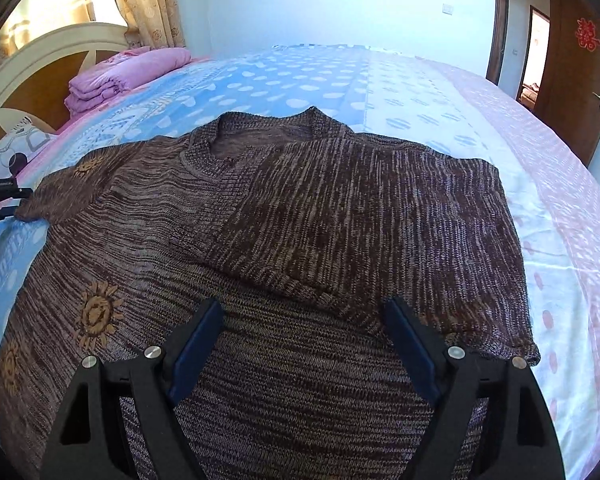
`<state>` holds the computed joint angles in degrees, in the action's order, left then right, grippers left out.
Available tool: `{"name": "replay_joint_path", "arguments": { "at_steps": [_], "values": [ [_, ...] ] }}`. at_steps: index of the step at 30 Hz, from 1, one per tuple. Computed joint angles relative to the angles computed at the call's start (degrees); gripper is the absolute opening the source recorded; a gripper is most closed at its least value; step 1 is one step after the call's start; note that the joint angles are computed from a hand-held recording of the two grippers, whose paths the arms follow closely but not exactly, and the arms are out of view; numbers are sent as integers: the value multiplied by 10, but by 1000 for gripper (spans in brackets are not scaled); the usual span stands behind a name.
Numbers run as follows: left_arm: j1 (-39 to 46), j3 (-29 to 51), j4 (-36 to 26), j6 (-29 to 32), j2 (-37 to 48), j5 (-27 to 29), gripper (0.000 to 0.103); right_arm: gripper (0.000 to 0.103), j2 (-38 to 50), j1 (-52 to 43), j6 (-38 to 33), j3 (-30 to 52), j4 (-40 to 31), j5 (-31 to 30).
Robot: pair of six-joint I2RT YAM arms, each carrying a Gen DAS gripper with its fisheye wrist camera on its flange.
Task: Fold small clothes
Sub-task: 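Grasp the sweater side edge with the left tool and fold it over the body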
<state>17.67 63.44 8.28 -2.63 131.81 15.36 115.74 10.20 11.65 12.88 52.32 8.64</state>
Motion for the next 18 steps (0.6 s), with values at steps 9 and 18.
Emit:
{"name": "replay_joint_path", "arguments": {
  "at_steps": [9,18],
  "values": [
    [6,-4,-18,23,0,51,8,84,4,6,4,5,1,6],
    [3,-40,13,27,-42,66,7,84,5,6,4,5,3,7]
  ]
}}
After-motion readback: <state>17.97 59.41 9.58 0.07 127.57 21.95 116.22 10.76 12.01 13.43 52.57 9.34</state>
